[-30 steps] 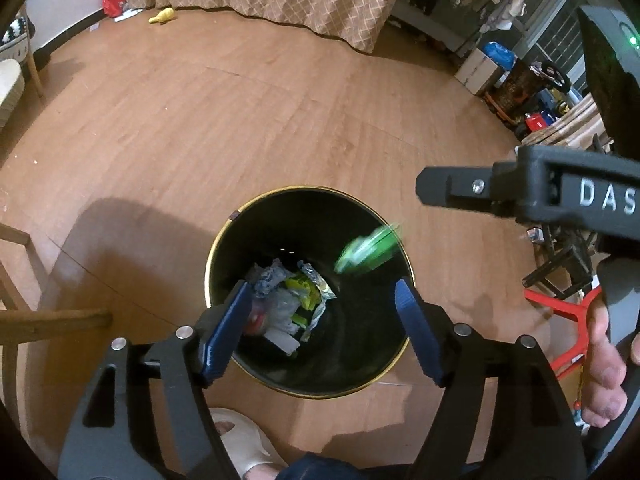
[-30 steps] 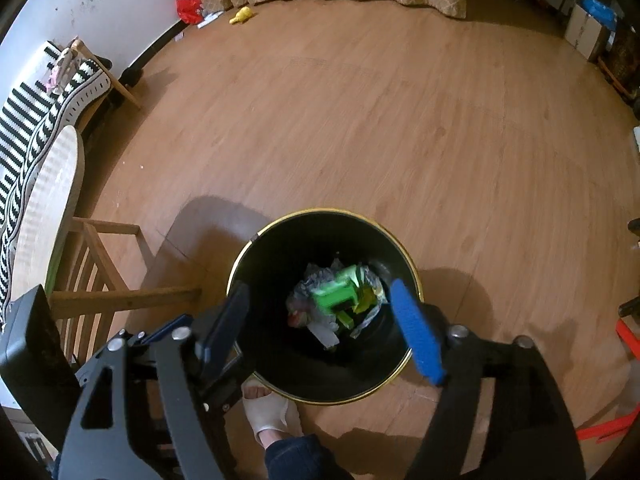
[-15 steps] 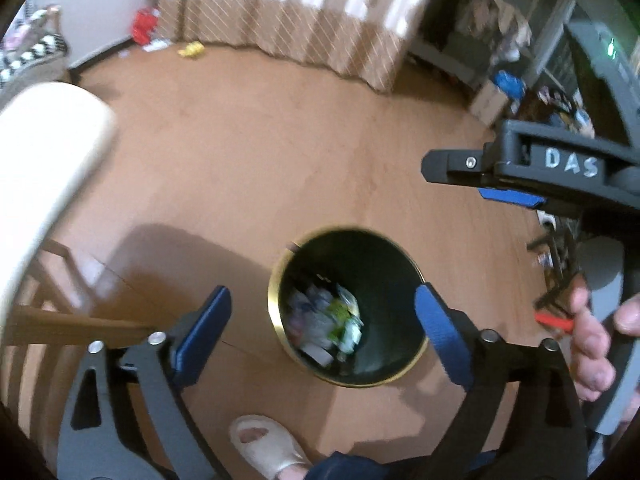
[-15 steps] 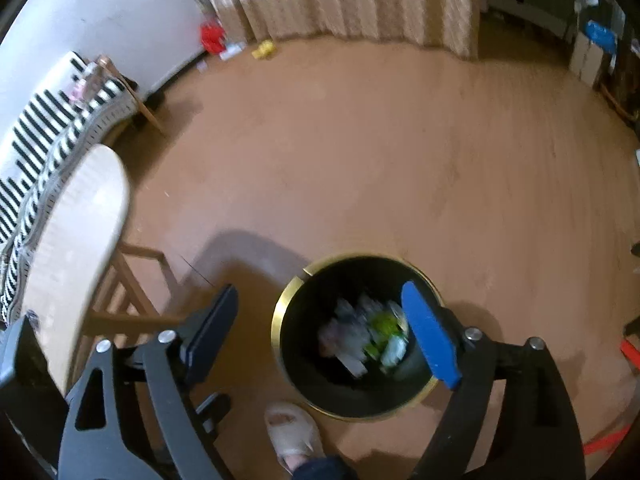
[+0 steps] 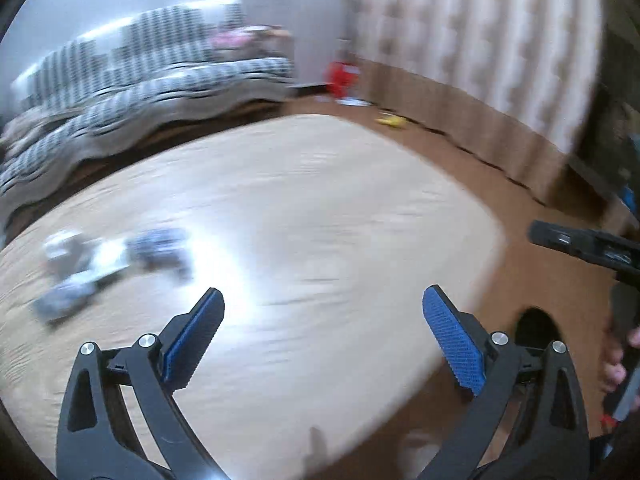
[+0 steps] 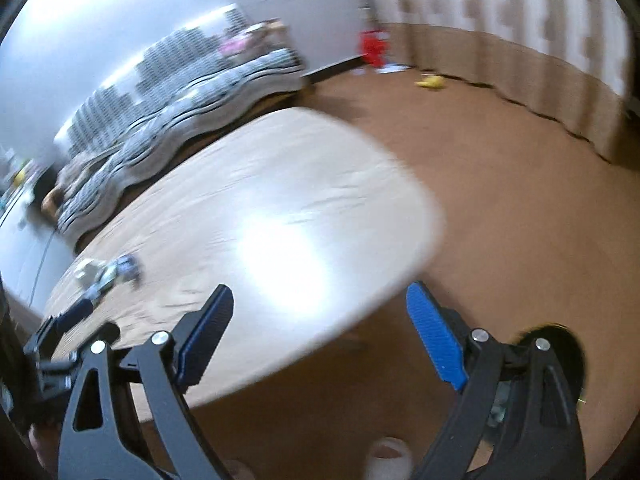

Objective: Collect trash
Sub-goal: 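Return both open tools to the remaining trash on the table, then grasp the pill blister pack with left tool while right tool grasps crumpled blue paper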

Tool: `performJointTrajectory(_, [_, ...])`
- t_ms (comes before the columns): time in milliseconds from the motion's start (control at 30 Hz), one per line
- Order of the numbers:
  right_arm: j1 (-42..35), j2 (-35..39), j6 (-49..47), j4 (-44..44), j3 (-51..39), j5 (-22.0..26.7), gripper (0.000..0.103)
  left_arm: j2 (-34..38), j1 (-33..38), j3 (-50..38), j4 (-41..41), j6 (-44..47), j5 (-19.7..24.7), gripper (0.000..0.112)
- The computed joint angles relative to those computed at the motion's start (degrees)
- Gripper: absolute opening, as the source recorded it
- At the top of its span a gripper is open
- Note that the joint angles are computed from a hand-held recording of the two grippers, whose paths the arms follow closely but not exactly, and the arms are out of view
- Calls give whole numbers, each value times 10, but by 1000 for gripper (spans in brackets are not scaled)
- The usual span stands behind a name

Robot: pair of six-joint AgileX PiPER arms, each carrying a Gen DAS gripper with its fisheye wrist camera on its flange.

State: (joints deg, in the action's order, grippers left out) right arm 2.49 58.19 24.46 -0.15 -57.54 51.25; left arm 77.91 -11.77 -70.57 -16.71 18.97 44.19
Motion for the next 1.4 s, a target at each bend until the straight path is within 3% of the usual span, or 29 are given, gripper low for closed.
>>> performJointTrajectory(133, [184, 131, 141, -100, -84, -38, 85, 33, 202, -20, -70, 150, 11, 96])
performJointTrajectory(300, [288, 314, 151, -123, -233, -55, 86, 113, 348, -69, -88, 250, 2, 96])
performJointTrajectory(400, [323, 401, 135, -132, -315, -43, 85, 174, 409, -117, -102, 278, 23, 96])
performJointTrajectory(500, [334, 486, 111, -119, -400, -31, 86, 225, 430, -162, -118, 295, 53, 96])
performJointTrajectory(733, [333, 630, 73, -106, -575, 28, 86, 305, 377, -232, -35, 250, 38, 96])
performJointTrajectory(900, [340, 731, 52, -123, -732, 96, 86, 311, 351, -232, -22, 268, 14, 96])
performJointTrajectory(1100, [346, 794, 15, -134, -843, 143, 81, 293, 339, -194, -50, 339, -27, 96])
performJointTrajectory(1167, [351, 812, 1, -138, -880, 159, 62, 281, 335, -174, -62, 371, -43, 88])
performJointTrajectory(1200, [352, 818, -4, -136, -893, 165, 56, 273, 335, -161, -71, 391, -47, 77])
performJointTrajectory(1267, [353, 818, -8, -130, -896, 167, 29, 260, 330, -146, -67, 408, -52, 59])
performJointTrajectory(1333, [353, 806, -9, -121, -880, 163, 24, 255, 330, -145, -60, 412, -37, 36])
performJointTrajectory(1400, [351, 785, -9, -109, -843, 149, 23, 251, 337, -146, -66, 421, -9, 22])
